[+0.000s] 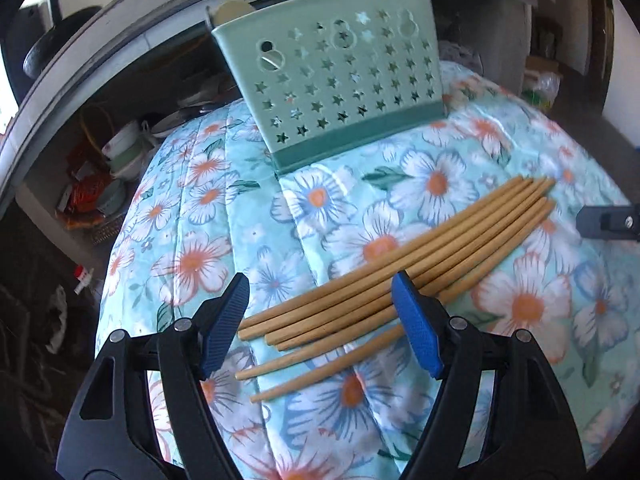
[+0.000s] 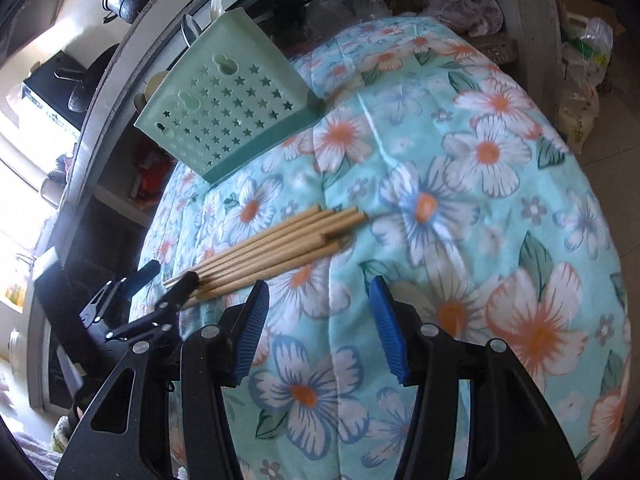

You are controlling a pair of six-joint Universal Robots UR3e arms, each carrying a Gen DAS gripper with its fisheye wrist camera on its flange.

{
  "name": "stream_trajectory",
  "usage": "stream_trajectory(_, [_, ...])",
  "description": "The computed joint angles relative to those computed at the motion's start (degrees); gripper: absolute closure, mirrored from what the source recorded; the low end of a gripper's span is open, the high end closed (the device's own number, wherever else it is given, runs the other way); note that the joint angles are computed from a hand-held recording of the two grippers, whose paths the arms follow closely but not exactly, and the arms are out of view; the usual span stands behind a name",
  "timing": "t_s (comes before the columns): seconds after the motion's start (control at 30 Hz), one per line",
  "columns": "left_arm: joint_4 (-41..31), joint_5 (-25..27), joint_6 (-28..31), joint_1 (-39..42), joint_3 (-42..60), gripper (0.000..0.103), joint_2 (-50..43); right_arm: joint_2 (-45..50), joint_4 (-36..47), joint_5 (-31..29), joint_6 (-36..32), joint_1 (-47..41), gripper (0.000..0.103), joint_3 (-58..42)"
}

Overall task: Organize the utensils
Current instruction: 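Move both tools toward the wooden chopsticks on the tablecloth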

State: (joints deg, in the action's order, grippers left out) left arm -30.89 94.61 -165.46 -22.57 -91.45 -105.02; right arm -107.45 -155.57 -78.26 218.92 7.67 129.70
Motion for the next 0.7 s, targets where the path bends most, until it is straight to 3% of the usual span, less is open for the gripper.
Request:
stream_trajectory(0.27, [3.9,2.4,1.6,-2.2,-8.5,0.033,5.7,-10.8,0.9,7.3,-1.9,-8.6,0.052,9.1])
stream_trajectory(0.43, [-0.5,3.6,1.8,-3.2,-10.0,0.032,7.5,-16.7,4.4,10.5,-3.7,-13.6,0.052,12.1])
stream_trajectory(0.5, [2.1,4.0,1.9,-3.4,-12.7,0.032,8.6,-18.7,5.6,12.7,-4.4,-16.1,0.052,13.4])
stream_trajectory(0.63, [1.9,2.1,2.2,-2.8,-12.8,0.032,10.7,-21.0,7.6,14.9,-5.6,-19.0,0.052,14.1])
stream_trajectory(0.7, [1.8,-1.4,3.1,-2.1,-11.9,0.032,11.4,-21.5,8.0,16.3,-6.1,-20.4,0.052,14.6])
